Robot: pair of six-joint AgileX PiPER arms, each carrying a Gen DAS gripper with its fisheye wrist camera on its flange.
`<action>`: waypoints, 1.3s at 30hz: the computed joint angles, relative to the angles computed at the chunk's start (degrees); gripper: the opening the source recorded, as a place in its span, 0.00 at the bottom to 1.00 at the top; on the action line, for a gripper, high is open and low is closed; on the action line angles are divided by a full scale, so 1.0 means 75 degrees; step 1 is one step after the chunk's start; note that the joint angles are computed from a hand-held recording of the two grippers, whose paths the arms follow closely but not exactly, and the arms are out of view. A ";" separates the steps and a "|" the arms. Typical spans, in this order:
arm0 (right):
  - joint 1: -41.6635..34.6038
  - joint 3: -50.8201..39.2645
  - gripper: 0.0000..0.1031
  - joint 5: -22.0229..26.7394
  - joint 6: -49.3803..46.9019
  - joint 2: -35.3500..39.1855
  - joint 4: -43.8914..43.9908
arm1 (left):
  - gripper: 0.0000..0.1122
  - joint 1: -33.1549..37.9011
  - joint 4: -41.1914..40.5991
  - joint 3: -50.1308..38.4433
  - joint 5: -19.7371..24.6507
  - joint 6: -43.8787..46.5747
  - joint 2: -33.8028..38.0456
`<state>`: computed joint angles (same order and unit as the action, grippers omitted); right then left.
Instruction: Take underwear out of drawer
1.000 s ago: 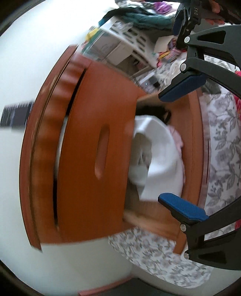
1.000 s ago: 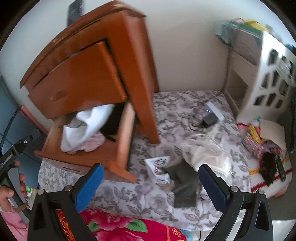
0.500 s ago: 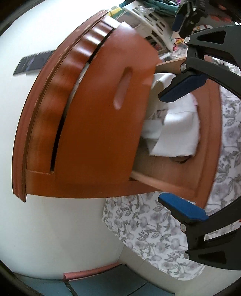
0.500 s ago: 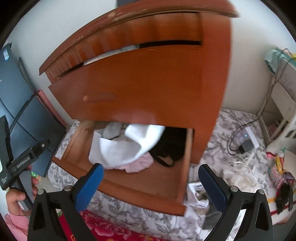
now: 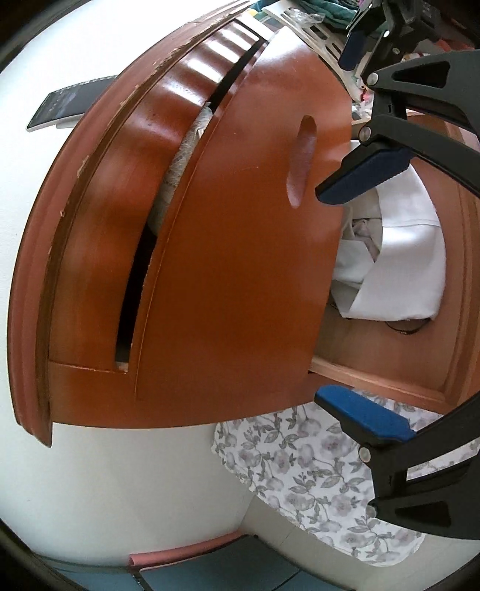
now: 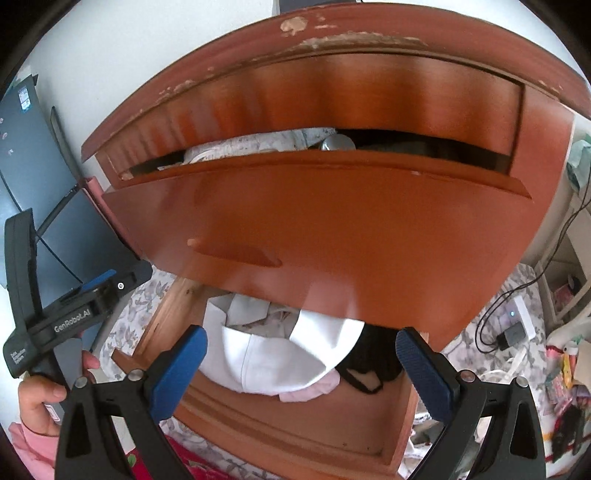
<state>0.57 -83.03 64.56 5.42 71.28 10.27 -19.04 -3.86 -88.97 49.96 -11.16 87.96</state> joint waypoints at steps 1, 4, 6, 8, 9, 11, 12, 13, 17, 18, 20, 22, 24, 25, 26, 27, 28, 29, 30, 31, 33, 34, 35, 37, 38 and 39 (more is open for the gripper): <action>-0.0024 -0.0078 1.00 -0.0007 -0.0009 0.0063 -0.0006 | 0.88 0.0006 -0.0028 0.0020 -0.0008 0.0007 -0.0006; -0.0108 -0.0247 1.00 -0.0076 -0.0084 0.0235 0.0066 | 0.88 0.0084 -0.0143 0.0237 -0.0089 0.0090 -0.0064; -0.0106 -0.0339 1.00 -0.0123 -0.0108 0.0323 0.0052 | 0.88 0.0163 -0.0165 0.0412 -0.0134 0.0087 -0.0117; -0.0114 -0.0412 1.00 -0.0194 -0.0132 0.0412 0.0046 | 0.88 0.0251 -0.0224 0.0510 -0.0146 0.0126 -0.0146; -0.0116 -0.0425 1.00 -0.0232 -0.0126 0.0436 0.0037 | 0.88 0.0279 -0.0235 0.0553 -0.0157 0.0129 -0.0161; -0.0129 -0.0454 1.00 -0.0334 -0.0118 0.0501 0.0016 | 0.88 0.0356 -0.0308 0.0641 -0.0189 0.0195 -0.0211; -0.0128 -0.0475 1.00 -0.0372 -0.0099 0.0528 -0.0002 | 0.88 0.0374 -0.0324 0.0679 -0.0216 0.0214 -0.0236; -0.0144 -0.0496 1.00 -0.0421 -0.0080 0.0562 -0.0010 | 0.88 0.0398 -0.0360 0.0720 -0.0242 0.0263 -0.0264; -0.0206 -0.0581 1.00 -0.0475 -0.0111 0.0672 0.0069 | 0.88 0.0415 -0.0417 0.0795 -0.0310 0.0313 -0.0319; -0.0241 -0.0606 1.00 -0.0510 -0.0169 0.0713 0.0108 | 0.88 0.0408 -0.0424 0.0803 -0.0317 0.0332 -0.0326; -0.0313 -0.0607 1.00 -0.0588 -0.0242 0.0768 0.0189 | 0.88 0.0388 -0.0416 0.0815 -0.0314 0.0392 -0.0326; -0.0407 -0.0627 1.00 -0.0703 -0.0317 0.0852 0.0282 | 0.88 0.0368 -0.0408 0.0823 -0.0312 0.0408 -0.0334; -0.0375 -0.0679 1.00 -0.0826 -0.0278 0.0944 0.0150 | 0.88 0.0383 -0.0417 0.0846 -0.0327 0.0420 -0.0343; -0.0357 -0.0699 1.00 -0.0912 -0.0261 0.0997 0.0069 | 0.88 0.0399 -0.0429 0.0854 -0.0327 0.0437 -0.0340; -0.0346 -0.0702 1.00 -0.0970 -0.0242 0.1018 0.0007 | 0.88 0.0408 -0.0437 0.0860 -0.0326 0.0446 -0.0336; -0.0355 -0.0722 1.00 -0.1028 -0.0245 0.1054 -0.0022 | 0.88 0.0416 -0.0448 0.0860 -0.0324 0.0458 -0.0329; -0.0382 -0.0736 1.00 -0.1089 -0.0265 0.1091 -0.0017 | 0.88 0.0427 -0.0462 0.0864 -0.0327 0.0477 -0.0321; -0.0421 -0.0736 1.00 -0.1135 -0.0297 0.1115 0.0032 | 0.88 0.0438 -0.0482 0.0860 -0.0326 0.0499 -0.0307; -0.0456 -0.0763 1.00 -0.1164 -0.0324 0.1151 0.0096 | 0.88 0.0448 -0.0499 0.0852 -0.0317 0.0518 -0.0294; -0.0492 -0.0759 1.00 -0.1186 -0.0352 0.1155 0.0152 | 0.88 0.0457 -0.0517 0.0844 -0.0311 0.0537 -0.0277; -0.0527 -0.0740 1.00 -0.1195 -0.0394 0.1143 0.0197 | 0.88 0.0465 -0.0552 0.0838 -0.0296 0.0569 -0.0246; -0.0590 -0.0753 1.00 -0.1183 -0.0470 0.1145 0.0271 | 0.88 0.0450 -0.0562 0.0829 -0.0281 0.0587 -0.0229; -0.0638 -0.0735 1.00 -0.1200 -0.0541 0.1139 0.0350 | 0.88 0.0444 -0.0578 0.0823 -0.0261 0.0610 -0.0217; -0.0631 -0.0734 1.00 -0.1195 -0.0514 0.1131 0.0389 | 0.88 0.0442 -0.0662 0.0800 -0.0194 0.0711 -0.0180; -0.0642 -0.0723 1.00 -0.1214 -0.0505 0.1149 0.0415 | 0.88 0.0441 -0.0689 0.0786 -0.0156 0.0744 -0.0162; -0.0696 -0.0778 1.00 -0.1160 -0.0526 0.1168 0.0463 | 0.88 0.0440 -0.0710 0.0788 -0.0118 0.0779 -0.0159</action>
